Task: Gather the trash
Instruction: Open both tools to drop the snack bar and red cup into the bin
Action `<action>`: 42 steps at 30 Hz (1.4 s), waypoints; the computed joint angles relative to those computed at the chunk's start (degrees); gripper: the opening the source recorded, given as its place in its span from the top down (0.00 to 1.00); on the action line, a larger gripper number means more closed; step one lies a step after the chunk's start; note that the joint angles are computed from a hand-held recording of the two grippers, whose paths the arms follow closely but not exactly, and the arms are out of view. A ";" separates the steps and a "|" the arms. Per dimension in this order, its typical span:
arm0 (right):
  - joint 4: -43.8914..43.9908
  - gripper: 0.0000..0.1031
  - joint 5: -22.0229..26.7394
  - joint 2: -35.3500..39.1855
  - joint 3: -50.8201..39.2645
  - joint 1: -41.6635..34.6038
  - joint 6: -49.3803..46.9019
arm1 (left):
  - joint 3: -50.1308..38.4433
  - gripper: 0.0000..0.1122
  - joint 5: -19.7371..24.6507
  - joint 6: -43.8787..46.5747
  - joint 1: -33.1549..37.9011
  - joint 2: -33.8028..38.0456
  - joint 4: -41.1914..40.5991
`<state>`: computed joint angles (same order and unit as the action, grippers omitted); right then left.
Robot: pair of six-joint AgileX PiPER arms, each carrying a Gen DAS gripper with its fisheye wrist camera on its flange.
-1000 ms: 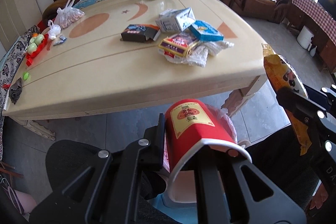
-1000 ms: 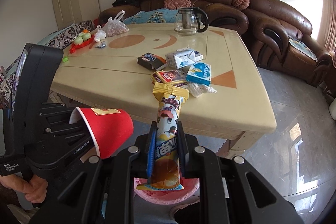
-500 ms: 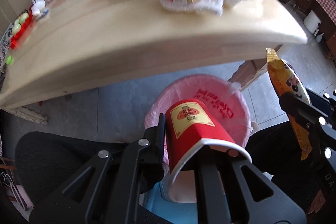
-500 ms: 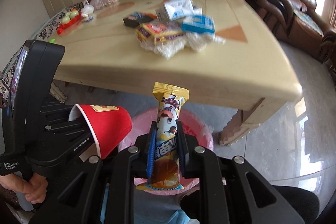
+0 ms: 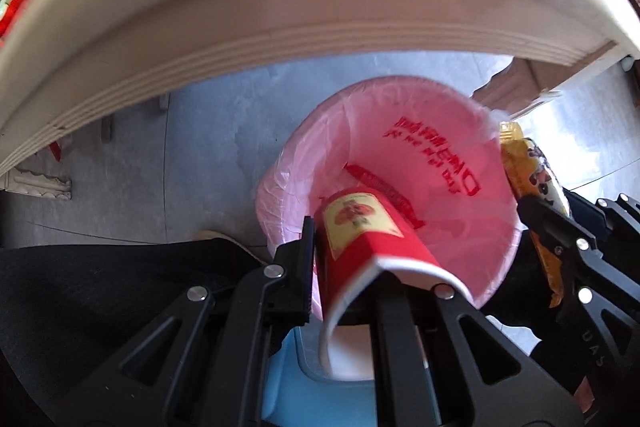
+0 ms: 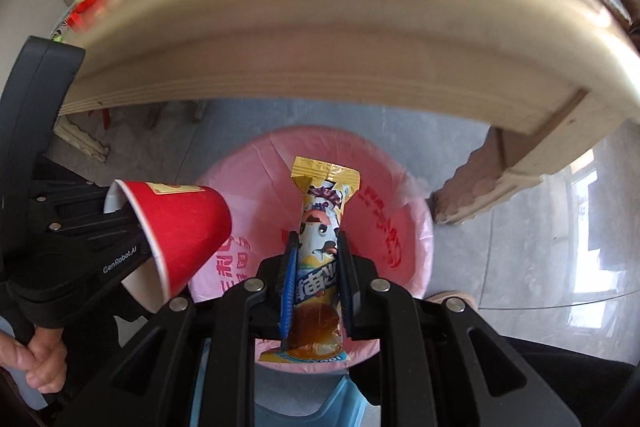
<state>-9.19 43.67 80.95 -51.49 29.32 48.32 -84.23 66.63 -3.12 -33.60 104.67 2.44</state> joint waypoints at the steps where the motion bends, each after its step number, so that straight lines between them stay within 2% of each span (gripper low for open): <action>1: 1.40 0.82 -1.16 1.28 0.28 -0.90 -1.52 | -0.08 0.93 0.00 -0.42 -0.18 0.96 0.24; 8: 11.11 0.82 -8.27 9.18 2.63 -5.26 -12.20 | -1.45 0.94 -0.67 -0.45 0.15 6.53 0.85; 11: 15.71 0.82 -10.18 11.79 2.79 -7.18 -16.45 | -2.47 0.94 0.69 -0.03 0.35 8.88 -0.51; 12: 16.50 0.80 -10.66 12.76 2.96 -7.83 -17.55 | -2.48 0.94 0.75 -0.42 0.04 9.47 0.24; 14: 17.06 0.69 -10.49 14.03 2.96 -8.43 -17.97 | -3.08 0.93 1.23 -1.04 -0.27 10.33 0.82; 15: 17.98 0.66 -11.02 14.38 3.23 -8.88 -18.69 | -3.38 0.90 1.48 -1.06 -0.24 10.56 0.91; 17: 17.21 0.52 -11.04 14.54 3.22 -8.96 -17.69 | -4.33 0.76 2.00 -1.19 -0.64 11.06 1.58; 18: 16.96 0.51 -11.03 14.59 3.00 -8.87 -17.25 | -4.49 0.68 2.00 -1.27 -0.81 10.93 1.91; 20: 17.87 0.51 -11.26 14.15 3.35 -9.48 -18.25 | -4.38 0.65 1.53 -1.31 -1.46 10.71 2.94; 21: 18.16 0.51 -11.47 14.00 3.55 -9.66 -18.60 | -4.38 0.61 1.63 -1.19 -1.77 10.69 3.25; 27: 17.04 0.49 -10.70 13.64 3.16 -9.28 -17.52 | -4.62 0.46 1.36 -1.31 -2.01 11.31 3.66; 30: 15.43 0.45 -9.92 13.08 2.78 -8.61 -15.51 | -4.34 0.38 1.78 -1.26 -1.61 11.27 3.92; 35: 15.41 0.45 -7.96 10.59 2.38 -8.35 -15.21 | -2.70 0.38 1.90 -1.01 -1.06 9.26 5.85; 39: 9.22 0.44 -4.80 4.03 2.56 -5.28 -8.63 | 0.79 0.38 1.27 1.61 0.16 2.55 3.84; 42: 6.53 0.31 -0.20 -3.60 2.07 -2.74 -4.57 | 1.50 0.38 2.72 5.91 1.84 -3.29 0.33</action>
<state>-2.66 43.47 77.35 -49.42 26.58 43.75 -82.73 69.34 2.79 -31.76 101.37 2.77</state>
